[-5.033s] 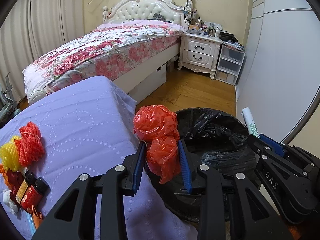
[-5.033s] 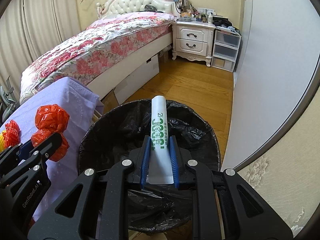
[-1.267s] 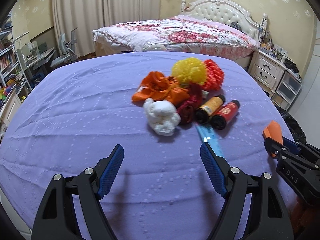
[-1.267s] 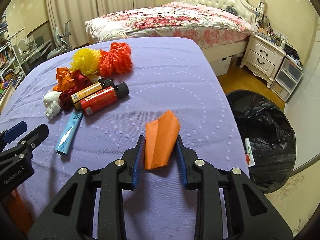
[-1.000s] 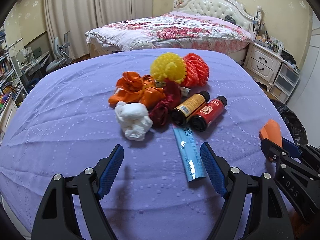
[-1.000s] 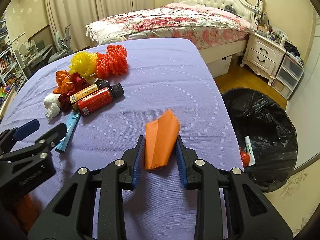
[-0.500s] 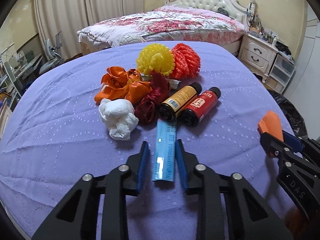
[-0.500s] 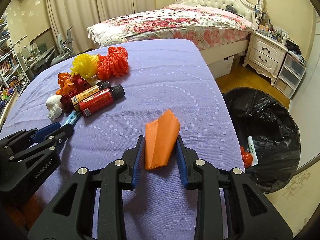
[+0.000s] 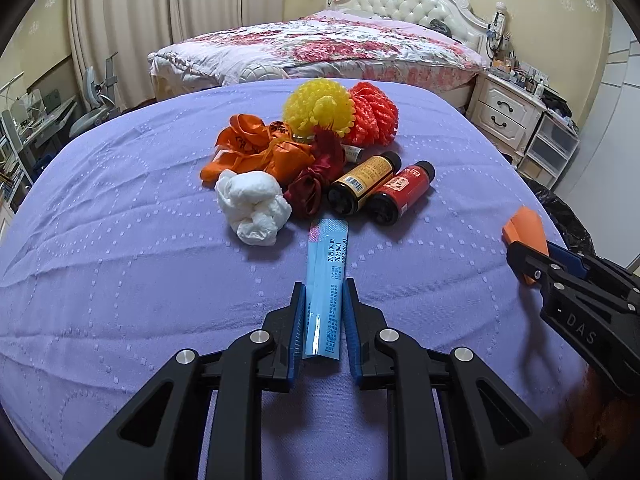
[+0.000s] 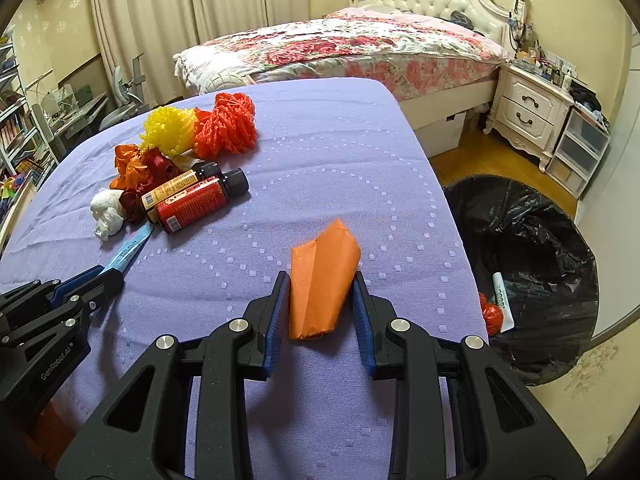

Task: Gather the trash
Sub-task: 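Grasp the orange paper with the right gripper while the left gripper grasps the blue tube, then carry the orange paper and blue tube over the bin and release both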

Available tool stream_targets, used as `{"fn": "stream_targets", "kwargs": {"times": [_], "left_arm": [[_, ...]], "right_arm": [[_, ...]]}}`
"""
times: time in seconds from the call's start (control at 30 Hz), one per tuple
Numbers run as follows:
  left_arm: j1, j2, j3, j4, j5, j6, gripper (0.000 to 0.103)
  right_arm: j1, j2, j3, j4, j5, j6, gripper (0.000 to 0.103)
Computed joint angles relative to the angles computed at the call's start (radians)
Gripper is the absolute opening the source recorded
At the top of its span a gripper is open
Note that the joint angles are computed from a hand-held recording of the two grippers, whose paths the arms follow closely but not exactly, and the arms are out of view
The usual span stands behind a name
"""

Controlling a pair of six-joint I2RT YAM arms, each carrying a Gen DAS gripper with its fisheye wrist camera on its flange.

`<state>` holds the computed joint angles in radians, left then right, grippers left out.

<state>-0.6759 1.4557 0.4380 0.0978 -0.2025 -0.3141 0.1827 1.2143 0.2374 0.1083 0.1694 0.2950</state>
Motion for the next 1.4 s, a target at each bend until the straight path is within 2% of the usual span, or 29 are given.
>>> {"fn": "stream_targets", "kwargs": {"times": [0.07, 0.13, 0.17, 0.27, 0.3, 0.4, 0.8, 1.03, 1.23, 1.4], "left_arm": [[0.001, 0.006, 0.006, -0.001, -0.001, -0.006, 0.022], [0.003, 0.018, 0.015, 0.003, 0.002, -0.007, 0.033], [0.002, 0.024, 0.02, 0.003, 0.0, -0.008, 0.036], [-0.005, 0.032, 0.027, 0.002, -0.014, 0.001, 0.036], [-0.009, 0.034, 0.029, 0.003, -0.019, 0.005, 0.036], [-0.009, 0.031, 0.024, 0.01, -0.022, 0.013, 0.02], [-0.045, -0.067, -0.029, -0.016, 0.013, -0.003, 0.018], [-0.115, -0.117, -0.004, -0.029, -0.019, -0.012, 0.018], [-0.195, -0.046, 0.091, 0.004, -0.045, -0.005, 0.018], [-0.269, 0.098, 0.209, 0.046, -0.056, 0.007, 0.018]], "right_arm": [[-0.001, 0.0, 0.0, 0.001, -0.001, 0.0, 0.03], [-0.003, -0.001, 0.0, 0.0, -0.003, -0.002, 0.03], [-0.002, 0.0, 0.0, 0.0, -0.003, -0.001, 0.03], [-0.003, -0.002, -0.002, 0.002, 0.0, 0.0, 0.03], [-0.004, -0.003, -0.003, 0.002, -0.001, 0.0, 0.03], [-0.005, -0.005, -0.003, 0.001, -0.001, 0.0, 0.03], [-0.029, -0.084, -0.018, -0.049, 0.012, -0.007, 0.029], [-0.098, -0.206, -0.025, -0.129, 0.013, -0.04, 0.029], [-0.253, -0.313, -0.026, -0.196, -0.029, -0.119, 0.03], [-0.455, -0.333, -0.018, -0.204, -0.111, -0.21, 0.03]]}}
